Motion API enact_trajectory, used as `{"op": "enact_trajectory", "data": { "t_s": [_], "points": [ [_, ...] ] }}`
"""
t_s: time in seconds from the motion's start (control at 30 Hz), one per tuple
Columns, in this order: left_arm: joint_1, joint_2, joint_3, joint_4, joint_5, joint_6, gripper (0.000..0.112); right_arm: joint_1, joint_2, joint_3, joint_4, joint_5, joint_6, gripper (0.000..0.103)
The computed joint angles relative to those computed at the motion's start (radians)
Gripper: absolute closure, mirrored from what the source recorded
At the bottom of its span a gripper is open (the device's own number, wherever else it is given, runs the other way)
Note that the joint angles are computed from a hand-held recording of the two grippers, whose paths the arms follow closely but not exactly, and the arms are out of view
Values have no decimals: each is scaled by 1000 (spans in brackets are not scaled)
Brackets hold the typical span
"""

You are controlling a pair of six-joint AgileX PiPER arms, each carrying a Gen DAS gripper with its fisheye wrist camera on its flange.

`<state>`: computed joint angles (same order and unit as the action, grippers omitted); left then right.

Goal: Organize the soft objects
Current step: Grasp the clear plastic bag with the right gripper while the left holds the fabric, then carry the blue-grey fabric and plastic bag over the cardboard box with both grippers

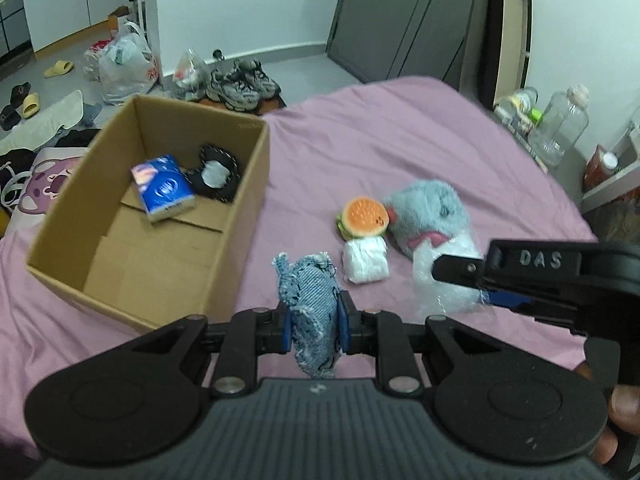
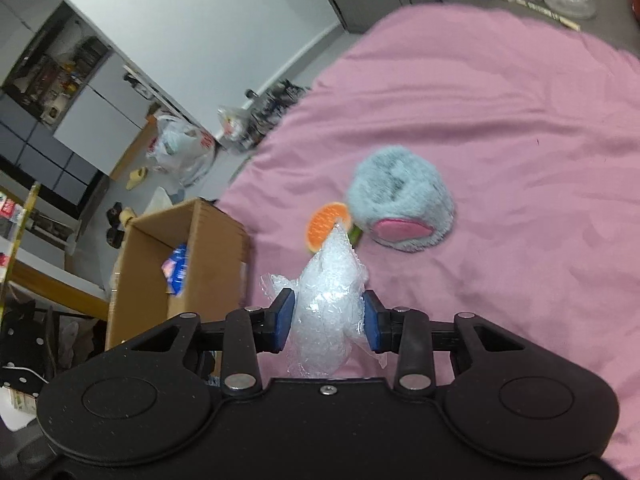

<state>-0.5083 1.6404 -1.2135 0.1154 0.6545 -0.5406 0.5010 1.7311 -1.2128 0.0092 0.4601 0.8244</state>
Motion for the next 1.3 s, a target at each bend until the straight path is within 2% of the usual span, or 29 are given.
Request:
{"op": "enact_trajectory", "data": {
  "t_s": [0.13,0.23,0.33,0.43,0.67,0.9,1.3],
  "points": [
    [15,-56,16,26,-4,9,92,48,-29,-16,-104,22,101,67],
    [41,-98,37,-17,-25,62,92,83,-35,-39,-184,43,170,67],
    [44,-120,29,36,11,29,92,115,-31,-71,-242,65,225,67],
    [77,-148,42,3,14,66,92,142,-25,-101,-277,83,257,67],
    [157,-207,69,-53,23,135,92,201,4,-176,-334,125,305,67],
    [268,-254,87,-168,27,273,92,247,48,-264,-371,167,339,67],
    [426,-270,100,-325,28,475,92,297,150,-425,-382,224,328,67]
  ]
}}
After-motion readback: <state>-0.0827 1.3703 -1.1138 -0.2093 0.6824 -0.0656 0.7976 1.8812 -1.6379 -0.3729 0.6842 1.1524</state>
